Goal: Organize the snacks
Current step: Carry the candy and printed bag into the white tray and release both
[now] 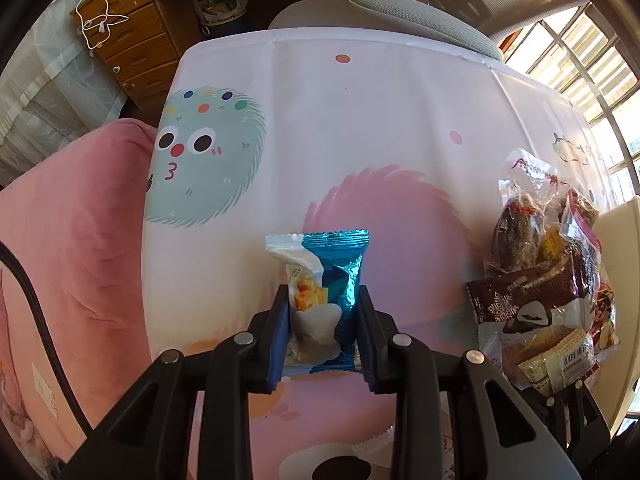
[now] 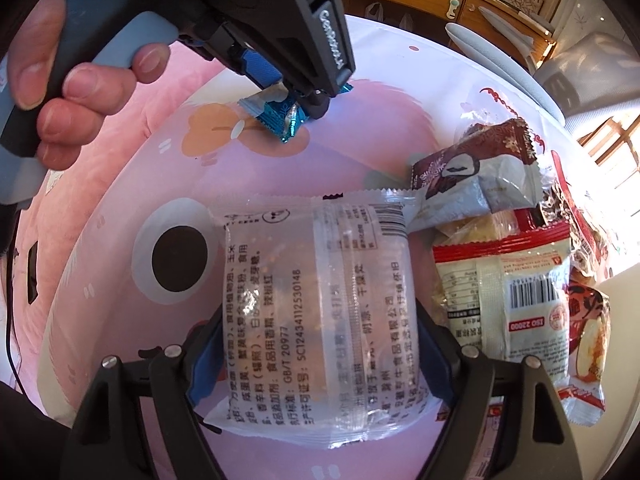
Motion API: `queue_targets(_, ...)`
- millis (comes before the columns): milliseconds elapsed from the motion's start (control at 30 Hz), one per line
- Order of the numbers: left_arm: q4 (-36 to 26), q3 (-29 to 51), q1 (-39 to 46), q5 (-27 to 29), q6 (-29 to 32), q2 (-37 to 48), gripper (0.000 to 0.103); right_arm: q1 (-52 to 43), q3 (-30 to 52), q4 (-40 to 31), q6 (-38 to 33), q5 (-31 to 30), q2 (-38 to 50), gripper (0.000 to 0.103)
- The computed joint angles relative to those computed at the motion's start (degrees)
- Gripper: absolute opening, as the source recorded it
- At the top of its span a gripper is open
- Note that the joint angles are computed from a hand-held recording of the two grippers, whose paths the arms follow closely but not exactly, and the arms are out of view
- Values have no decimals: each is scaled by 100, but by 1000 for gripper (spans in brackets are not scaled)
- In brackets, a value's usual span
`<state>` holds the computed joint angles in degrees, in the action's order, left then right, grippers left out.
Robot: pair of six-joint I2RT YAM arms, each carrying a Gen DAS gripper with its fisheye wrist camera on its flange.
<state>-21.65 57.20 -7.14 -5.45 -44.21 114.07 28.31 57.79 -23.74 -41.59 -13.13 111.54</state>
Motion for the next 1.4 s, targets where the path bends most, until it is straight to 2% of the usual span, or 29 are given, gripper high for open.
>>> queue_targets(233, -99, -584, -250, 19, -322, -680, 28, -86, -118, -45, 337, 18, -175, 74)
queue_targets(400, -258, -1007, -616, -86, -688, -1354, 28, -115, -312, -183, 321, 69, -419, 71)
queue_targets(767, -1032, -1759, -1946, -435, -2106, -2865, 28, -339, -881, -810, 612, 113, -1187, 68)
queue_targets(933, -1504, -1826, -2734, -581, -2805, -3287, 28, -591, -1169, -1182, 632, 7, -1750, 67)
queue_targets(1200, -1974, -1463, -3970, -857, -3713, -3501, 28, -1386, -1307, -1747, 327, -191, -2692, 67)
queue_targets(1267, -2098, -1267, -4202, -912, -3834, -3436, 28, -1663, -1396, -1997, 232, -274, -3070, 67)
queue_targets(1400, -2316, -773, -4520, -1027, -3845, -3219, 28, -2259, -1114, -2389, -51, -470, -3252, 67)
